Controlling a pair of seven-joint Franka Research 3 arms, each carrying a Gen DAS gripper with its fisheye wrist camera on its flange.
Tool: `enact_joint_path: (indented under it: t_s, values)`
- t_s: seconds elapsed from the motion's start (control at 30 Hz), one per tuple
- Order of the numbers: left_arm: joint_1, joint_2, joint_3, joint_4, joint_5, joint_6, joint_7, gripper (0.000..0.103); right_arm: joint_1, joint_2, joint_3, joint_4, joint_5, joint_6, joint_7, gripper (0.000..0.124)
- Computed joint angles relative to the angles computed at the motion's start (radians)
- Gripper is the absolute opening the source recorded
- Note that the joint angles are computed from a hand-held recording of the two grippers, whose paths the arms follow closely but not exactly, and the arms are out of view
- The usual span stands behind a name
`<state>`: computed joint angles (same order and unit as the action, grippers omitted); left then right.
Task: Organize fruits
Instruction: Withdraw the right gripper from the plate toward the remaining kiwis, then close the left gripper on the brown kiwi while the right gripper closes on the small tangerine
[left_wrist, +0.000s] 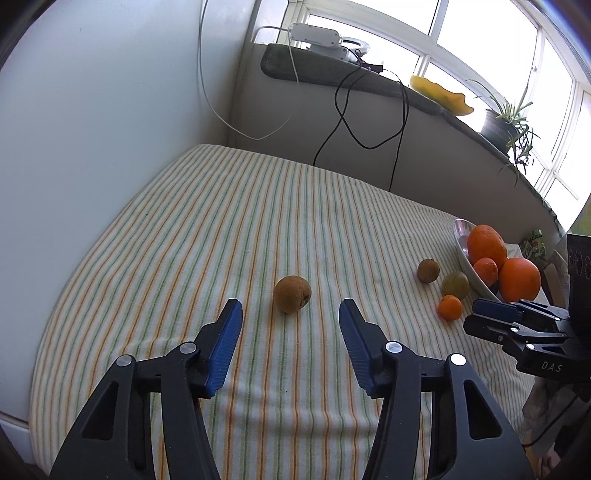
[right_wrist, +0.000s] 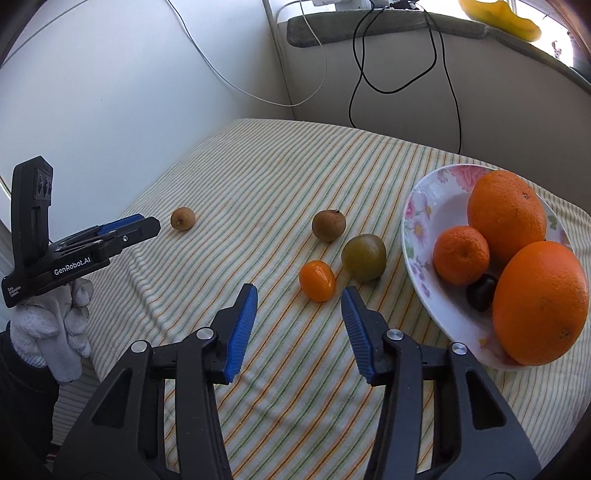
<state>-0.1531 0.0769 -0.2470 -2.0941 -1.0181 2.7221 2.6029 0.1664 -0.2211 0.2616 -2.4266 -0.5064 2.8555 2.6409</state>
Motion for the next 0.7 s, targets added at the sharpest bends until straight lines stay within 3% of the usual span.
enact_joint_path:
  t_s: [0.47,0.7]
  values:
    - [0.016,0.079,-0.031,0.064,0.121,0.012,-0.079,0.047,0.031,0.073,-0.046,0.052,0.004,-0.020,-0.015,0.045]
    - [0.037,0.096,-0.054,0.073,0.172,0.010,-0.114,0.037,0.066,0.109,-0.076,0.089,-0.001,-0.042,-0.019,0.039]
